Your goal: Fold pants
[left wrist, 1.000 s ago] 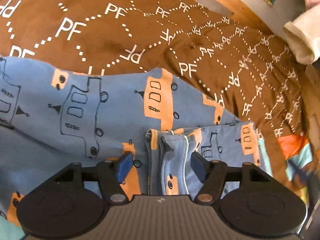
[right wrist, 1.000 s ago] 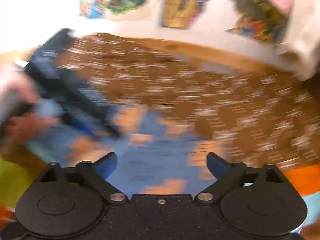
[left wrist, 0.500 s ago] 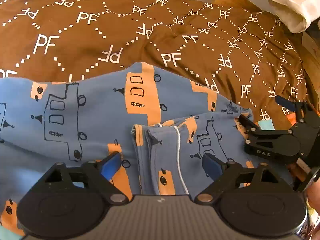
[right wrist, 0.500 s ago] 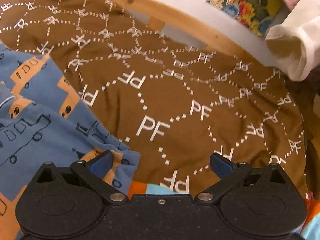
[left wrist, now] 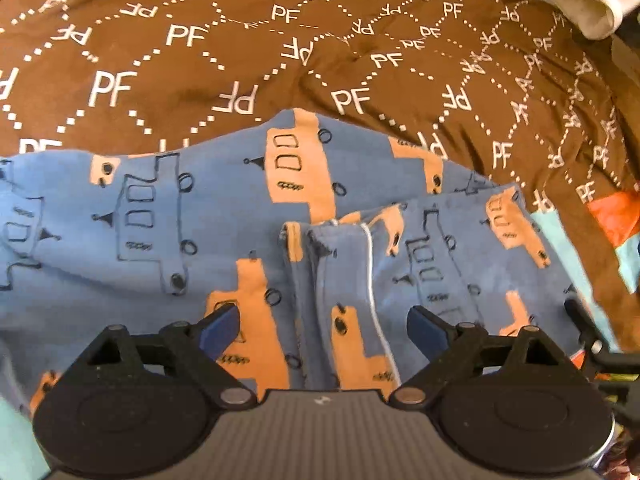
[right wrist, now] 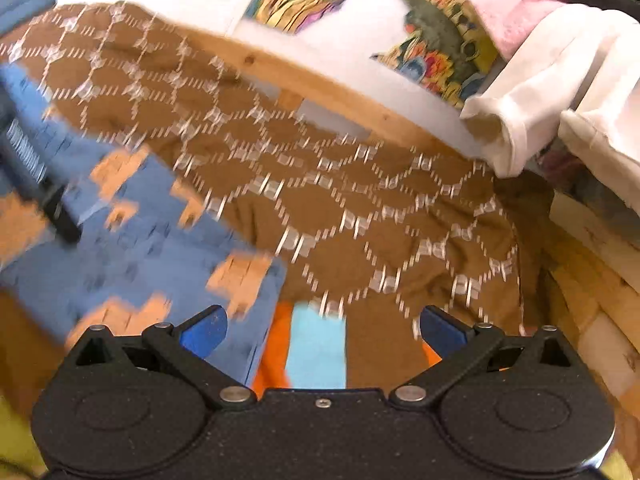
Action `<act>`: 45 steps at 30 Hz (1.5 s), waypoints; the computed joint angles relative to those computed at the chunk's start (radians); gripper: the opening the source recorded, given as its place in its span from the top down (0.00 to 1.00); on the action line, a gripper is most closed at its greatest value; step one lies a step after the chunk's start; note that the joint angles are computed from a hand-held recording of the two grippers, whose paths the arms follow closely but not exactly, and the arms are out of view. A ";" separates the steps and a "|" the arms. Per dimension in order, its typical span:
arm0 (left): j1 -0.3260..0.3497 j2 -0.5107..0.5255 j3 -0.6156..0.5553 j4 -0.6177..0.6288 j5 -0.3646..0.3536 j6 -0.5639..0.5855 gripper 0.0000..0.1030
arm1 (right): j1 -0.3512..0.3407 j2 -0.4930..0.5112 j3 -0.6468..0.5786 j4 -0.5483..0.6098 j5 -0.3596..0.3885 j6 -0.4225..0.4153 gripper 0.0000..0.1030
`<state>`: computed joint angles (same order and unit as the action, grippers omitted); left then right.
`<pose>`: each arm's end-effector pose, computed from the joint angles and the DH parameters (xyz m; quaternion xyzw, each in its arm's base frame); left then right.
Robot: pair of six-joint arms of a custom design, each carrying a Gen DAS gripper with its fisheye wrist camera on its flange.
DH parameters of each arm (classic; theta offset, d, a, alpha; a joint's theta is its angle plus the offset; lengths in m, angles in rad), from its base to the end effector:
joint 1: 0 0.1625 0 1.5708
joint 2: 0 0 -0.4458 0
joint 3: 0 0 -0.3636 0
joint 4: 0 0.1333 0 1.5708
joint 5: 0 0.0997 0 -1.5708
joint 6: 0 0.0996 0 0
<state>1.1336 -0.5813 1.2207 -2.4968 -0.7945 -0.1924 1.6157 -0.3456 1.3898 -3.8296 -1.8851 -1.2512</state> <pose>-0.1463 -0.7927 0.1503 0.0582 0.9159 -0.2417 0.3153 0.1350 -0.7204 0.0596 0.4184 -0.7005 0.3913 0.4256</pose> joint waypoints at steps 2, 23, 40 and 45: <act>-0.013 -0.004 0.035 -0.021 0.052 0.025 0.04 | -0.005 0.011 0.009 -0.010 -0.051 -0.044 0.01; -0.029 -0.313 0.383 -0.232 0.083 -0.053 0.01 | 0.023 -0.009 0.023 0.037 -0.043 0.019 0.01; 0.006 -0.302 0.483 -0.788 0.180 0.177 0.87 | 0.094 0.035 0.049 0.179 0.069 -0.065 0.01; -0.007 -0.237 0.439 -0.832 0.305 0.302 0.84 | 0.096 0.053 0.024 0.194 0.052 -0.055 0.01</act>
<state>1.1268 -0.8185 1.6601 -3.3288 -0.4898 0.1091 1.7118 -0.2923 1.4138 -3.6352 -1.8327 -1.3064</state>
